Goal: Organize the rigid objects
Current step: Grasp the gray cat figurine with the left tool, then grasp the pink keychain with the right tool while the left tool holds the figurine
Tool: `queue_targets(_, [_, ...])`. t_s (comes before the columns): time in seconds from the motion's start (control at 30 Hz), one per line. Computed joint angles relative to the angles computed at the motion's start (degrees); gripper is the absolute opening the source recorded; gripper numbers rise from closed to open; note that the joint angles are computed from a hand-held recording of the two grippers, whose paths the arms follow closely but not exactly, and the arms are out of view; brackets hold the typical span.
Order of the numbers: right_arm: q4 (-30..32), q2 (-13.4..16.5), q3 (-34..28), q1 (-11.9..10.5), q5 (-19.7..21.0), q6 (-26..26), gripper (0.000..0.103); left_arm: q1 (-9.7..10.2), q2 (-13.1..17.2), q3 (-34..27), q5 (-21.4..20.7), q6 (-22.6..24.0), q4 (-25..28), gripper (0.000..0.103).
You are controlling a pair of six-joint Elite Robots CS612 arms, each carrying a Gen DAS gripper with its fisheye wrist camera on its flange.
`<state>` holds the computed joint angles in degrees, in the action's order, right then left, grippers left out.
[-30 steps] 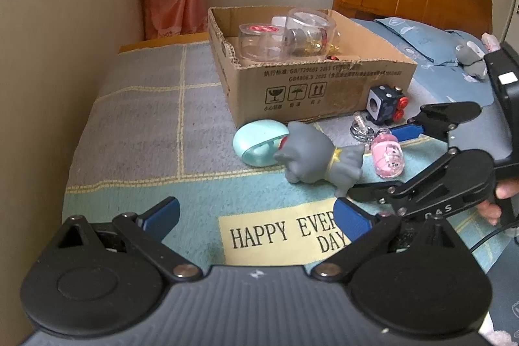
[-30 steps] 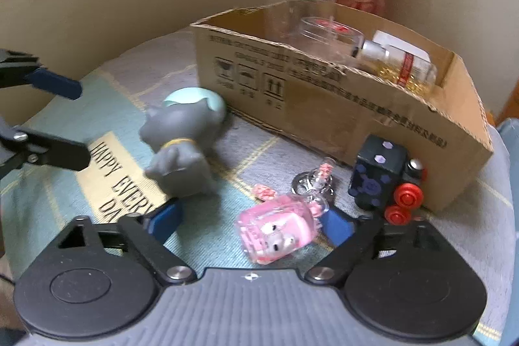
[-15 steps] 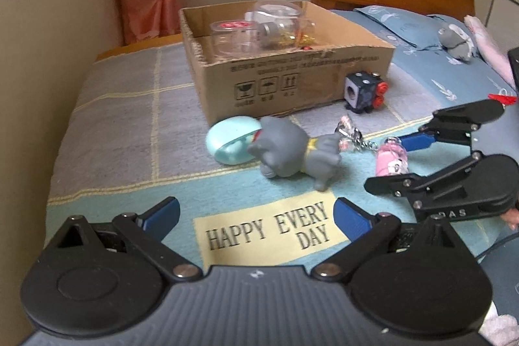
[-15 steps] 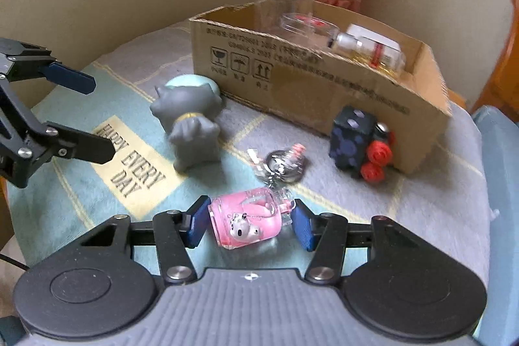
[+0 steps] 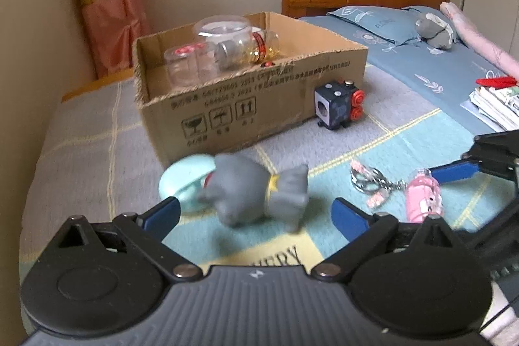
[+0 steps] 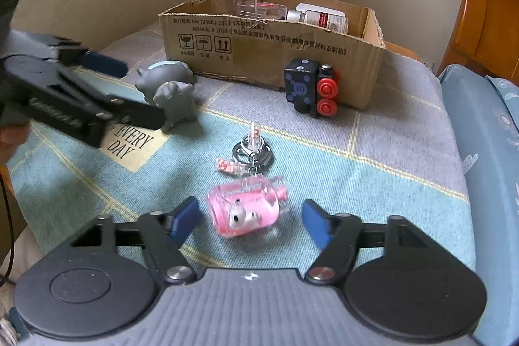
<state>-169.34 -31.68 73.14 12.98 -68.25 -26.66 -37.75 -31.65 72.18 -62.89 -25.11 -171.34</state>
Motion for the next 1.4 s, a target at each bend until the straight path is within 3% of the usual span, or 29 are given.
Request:
queue_targets(0.07, [0.3,0.0,0.1,0.0,0.2,-0.4,0.096,0.12,0.3,-0.5,0.2,0.4,0.3,0.094])
queue_targets(0.17, [0.4,0.1,0.2,0.0,0.5,-1.3,0.103,0.40,0.7,-1.2,-0.4,0.7,0.9,0.081])
queue_targets(0.37, [0.2,0.5,-0.3,-0.1,1.2,-1.9,0.103,0.51,1.4,-2.2,0.2,2.3,0.9,0.080])
queue_targets(0.43, [0.1,0.6,-0.4,0.0,1.3,-1.9,0.103,0.44,1.6,-2.6,0.5,2.6,0.8,0.075])
queue_targets(0.67, [-1.4,0.8,-0.2,-0.1,1.9,-1.6,0.103,0.20,0.6,-1.7,0.6,0.6,2.6,0.073])
queue_targets(0.83, [-1.7,0.7,0.1,-0.2,2.2,-1.7,0.103,-0.12,-1.7,2.2,-3.2,-2.0,1.8,0.073])
queue_targets(0.9, [-2.0,0.7,0.2,-0.2,2.3,-1.7,0.103,-0.41,-2.1,2.9,-2.8,-2.1,2.1,0.073])
queue_targets(1.13, [-2.1,0.7,0.3,-0.4,2.7,-2.1,0.103,-0.25,-0.8,1.1,-2.3,0.0,1.5,0.075])
queue_targets(1.4, [1.7,1.1,-1.5,-0.5,4.7,-6.2,0.103,0.26,-0.1,0.5,-4.5,-2.5,2.2,0.074])
